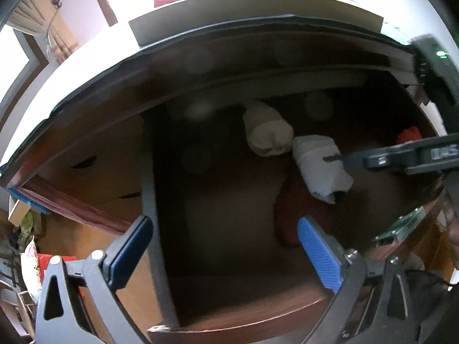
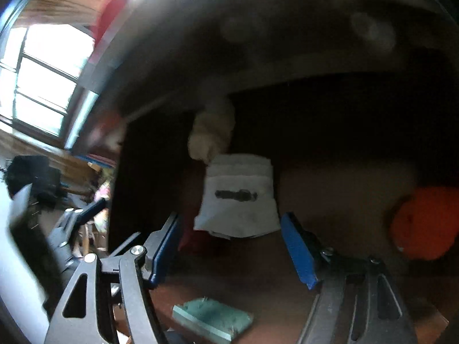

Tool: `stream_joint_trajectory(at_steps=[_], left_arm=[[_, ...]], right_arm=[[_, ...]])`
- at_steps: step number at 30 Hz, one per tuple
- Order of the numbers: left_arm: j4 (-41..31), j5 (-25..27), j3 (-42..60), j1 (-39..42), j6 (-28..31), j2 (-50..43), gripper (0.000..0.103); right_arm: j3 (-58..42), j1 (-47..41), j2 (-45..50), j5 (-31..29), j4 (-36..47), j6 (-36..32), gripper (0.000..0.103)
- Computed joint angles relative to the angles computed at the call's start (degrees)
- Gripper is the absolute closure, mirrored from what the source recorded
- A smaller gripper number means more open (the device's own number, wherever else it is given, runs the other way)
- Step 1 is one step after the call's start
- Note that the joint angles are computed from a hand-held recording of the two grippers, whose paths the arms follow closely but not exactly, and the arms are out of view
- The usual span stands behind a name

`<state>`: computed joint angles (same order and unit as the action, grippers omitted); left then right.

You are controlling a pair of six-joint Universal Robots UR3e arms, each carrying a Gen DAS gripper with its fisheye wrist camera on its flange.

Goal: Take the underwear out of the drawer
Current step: 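Move both open tools down from the tray into the drawer, then grasp grey sock with right tool and lift it out of the drawer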

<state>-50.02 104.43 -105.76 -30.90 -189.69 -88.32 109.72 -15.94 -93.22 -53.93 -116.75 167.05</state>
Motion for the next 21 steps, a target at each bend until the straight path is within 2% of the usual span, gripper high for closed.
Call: stream_joint_trajectory(at_steps=[8, 16, 17, 18, 21], left_arm=[[1.08, -3.57, -4.39, 4.55, 2.38, 4.96, 0.001], [0.81, -5.22, -4.56, 5.2, 3.12, 5.95, 0.001], [0.82, -5.44, -4.64, 5.28, 3.2, 6.14, 0.001], [0.88, -5.64, -4.58, 5.16, 3.07, 6.08, 0.001], [0.53, -5.66, -3.6, 4.1, 2.3, 5.38, 0.001]], right_arm=[[-13.06, 10.28, 13.89, -8.44, 1.76, 7.58, 0.031], [-21.26, 16.94, 20.27, -14.2, 4.01, 11.21, 0.032], [-21.24, 17.36, 20.43, -14.83, 3.36, 11.68, 0.036], [-20.92, 17.66, 20.31, -15.45, 2.51, 12.04, 0.047], [-18.48, 17.46, 19.22, -15.42, -0.26, 11.96, 0.068]])
